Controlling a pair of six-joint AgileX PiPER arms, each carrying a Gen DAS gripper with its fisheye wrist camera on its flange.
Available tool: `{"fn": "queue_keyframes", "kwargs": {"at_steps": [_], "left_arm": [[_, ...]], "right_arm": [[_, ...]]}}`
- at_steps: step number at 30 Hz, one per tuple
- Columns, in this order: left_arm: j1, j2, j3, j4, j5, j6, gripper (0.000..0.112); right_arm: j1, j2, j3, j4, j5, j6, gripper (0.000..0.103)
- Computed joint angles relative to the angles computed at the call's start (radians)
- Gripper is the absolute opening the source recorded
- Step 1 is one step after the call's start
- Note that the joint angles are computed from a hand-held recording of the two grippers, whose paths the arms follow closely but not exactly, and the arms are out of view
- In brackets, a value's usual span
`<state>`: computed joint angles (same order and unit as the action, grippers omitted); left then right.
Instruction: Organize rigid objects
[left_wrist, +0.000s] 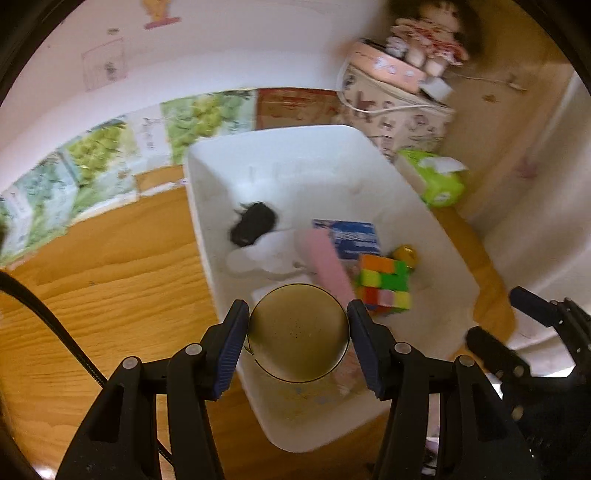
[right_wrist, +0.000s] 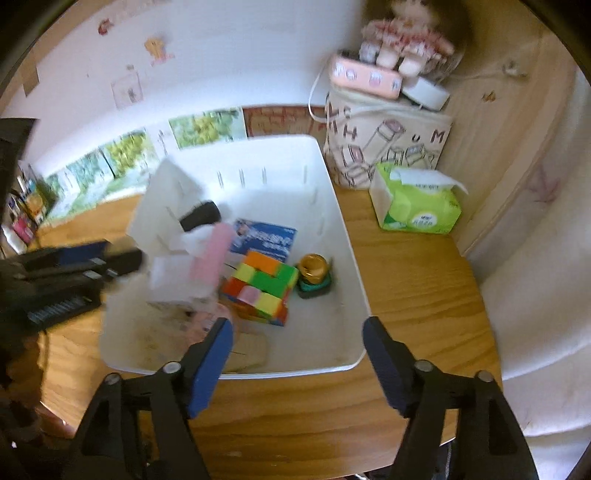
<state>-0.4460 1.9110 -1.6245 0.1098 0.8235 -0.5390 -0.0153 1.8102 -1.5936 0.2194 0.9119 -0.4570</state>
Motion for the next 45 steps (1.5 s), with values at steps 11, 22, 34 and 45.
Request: {"fn": "queue_keyframes", "kwargs": {"at_steps": [11, 22, 34, 45], "left_arm": [[0.072, -0.269, 0.289, -0.097, -0.157, 0.130, 0.084], [0.205, -0.531, 0.548, -0.075, -0.108, 0.047, 0.084], [0.093, -0.673, 0.605, 0.261, 0.124, -0.403, 0.091], [-0.108, -0.687, 0.553, 0.479, 0.276, -0.667, 0.101]], "right_arm": [[0.143, -0.210, 0.214, -0.061, -0.141, 0.226, 0.082], [0.282, -0.306, 0.319, -0.111, -0.131, 0.484, 0.082], [0.379, -0.316, 0.271, -0.009, -0.062, 0.369, 0.086], [0.312, -0.328, 0.238, 0.101, 0.018, 0.210, 0.098]]}}
